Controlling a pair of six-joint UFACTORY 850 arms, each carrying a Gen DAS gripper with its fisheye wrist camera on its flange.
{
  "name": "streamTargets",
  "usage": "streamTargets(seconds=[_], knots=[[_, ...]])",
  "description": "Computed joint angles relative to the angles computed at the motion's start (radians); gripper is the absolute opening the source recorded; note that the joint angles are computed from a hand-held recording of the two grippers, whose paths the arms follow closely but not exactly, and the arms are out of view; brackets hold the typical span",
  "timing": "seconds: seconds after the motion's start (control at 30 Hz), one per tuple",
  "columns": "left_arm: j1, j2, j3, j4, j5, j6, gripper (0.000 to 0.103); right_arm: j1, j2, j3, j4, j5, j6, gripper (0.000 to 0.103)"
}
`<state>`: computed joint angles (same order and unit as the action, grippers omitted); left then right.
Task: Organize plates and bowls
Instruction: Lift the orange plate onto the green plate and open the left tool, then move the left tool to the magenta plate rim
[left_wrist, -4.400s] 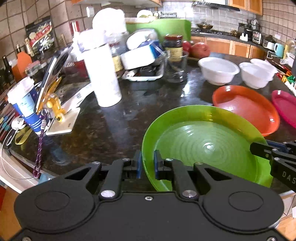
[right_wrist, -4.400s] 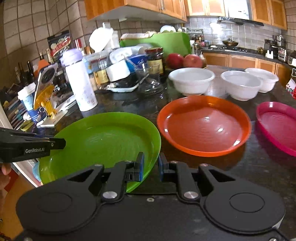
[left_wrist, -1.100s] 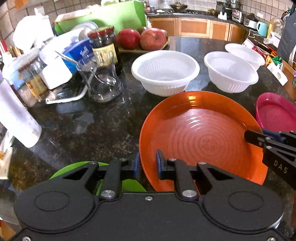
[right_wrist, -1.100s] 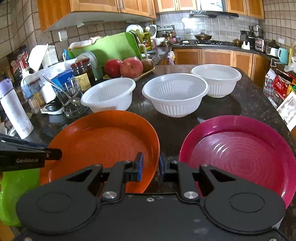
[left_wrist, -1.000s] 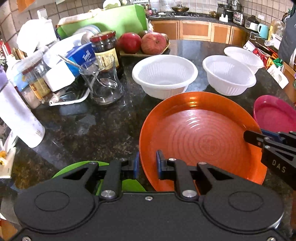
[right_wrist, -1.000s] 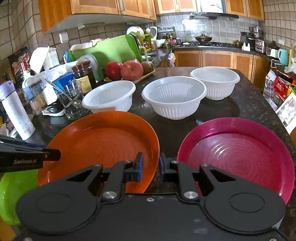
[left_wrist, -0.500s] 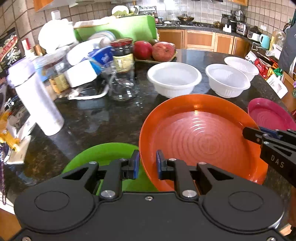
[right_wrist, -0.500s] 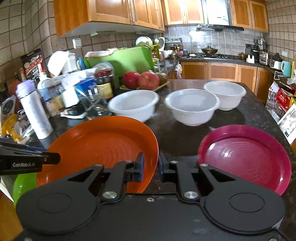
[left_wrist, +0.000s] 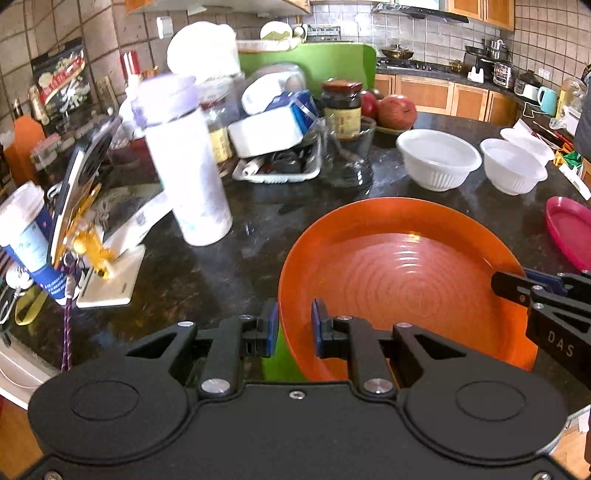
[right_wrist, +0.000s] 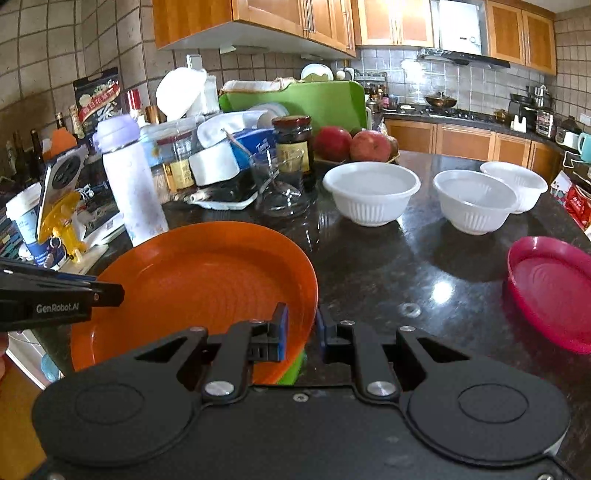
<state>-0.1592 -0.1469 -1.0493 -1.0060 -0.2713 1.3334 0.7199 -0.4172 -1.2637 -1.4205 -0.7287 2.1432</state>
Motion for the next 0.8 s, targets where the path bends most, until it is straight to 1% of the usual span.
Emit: streamTargets(seconds=[0.23,0.27,0.3,0.33,0.37,0.4,0.43,0.47,0.5,0.53,0.57,0.63,0.67,0.73,0.8], knots=[[0.051,-0.051,-0.034,-0.005,-0.099,0.062,0.024,0.025,-0.054,-0.062,0.084,-0.058,-0.025,0.018],[0.056,-0.057,-0.037,-0.011,-0.110,0.075,0.025,0.028,-0.058,-0.066,0.081,-0.067,-0.016,0.022],[0.062,-0.056,-0.033,-0.049,-0.122,0.120,0.028,0.030,-0.066,-0.078,0.099,-0.082,-0.025,0.025],[0.066,-0.052,-0.026,-0.089,-0.124,0.165,0.034,0.034,-0.070,-0.082,0.095,-0.100,-0.018,0.026],[0.070,-0.045,-0.016,-0.130,-0.126,0.214,0.039,0.040,-0.072,-0.083,0.084,-0.118,-0.007,0.036],[0.073,-0.037,-0.007,-0.176,-0.125,0.270,0.049,0.045,-0.074,-0.086,0.084,-0.137,-0.005,0.049],[0.075,-0.030,0.003,-0.229,-0.122,0.329,0.054,0.053,-0.078,-0.090,0.080,-0.165,0.001,0.054],[0.079,-0.025,0.011,-0.296,-0.123,0.397,0.061,0.058,-0.083,-0.094,0.071,-0.190,0.006,0.059],[0.084,-0.022,0.015,-0.344,-0.130,0.443,0.063,0.063,-0.087,-0.098,0.065,-0.216,0.004,0.059],[0.087,-0.019,0.018,-0.369,-0.140,0.467,0.063,0.066,-0.091,-0.102,0.065,-0.235,-0.007,0.064],[0.091,-0.019,0.016,-0.376,-0.154,0.474,0.064,0.069,-0.093,-0.104,0.068,-0.252,-0.017,0.072],[0.098,-0.022,0.007,-0.351,-0.184,0.442,0.068,0.071,-0.090,-0.102,0.071,-0.268,-0.026,0.081],[0.100,-0.022,0.003,-0.338,-0.194,0.421,0.071,0.072,-0.087,-0.098,0.075,-0.273,-0.025,0.083],[0.098,-0.023,-0.005,-0.315,-0.201,0.377,0.073,0.070,-0.072,-0.084,0.090,-0.268,-0.022,0.083],[0.085,-0.018,-0.007,-0.282,-0.178,0.322,0.080,0.067,-0.058,-0.067,0.101,-0.267,-0.003,0.083]])
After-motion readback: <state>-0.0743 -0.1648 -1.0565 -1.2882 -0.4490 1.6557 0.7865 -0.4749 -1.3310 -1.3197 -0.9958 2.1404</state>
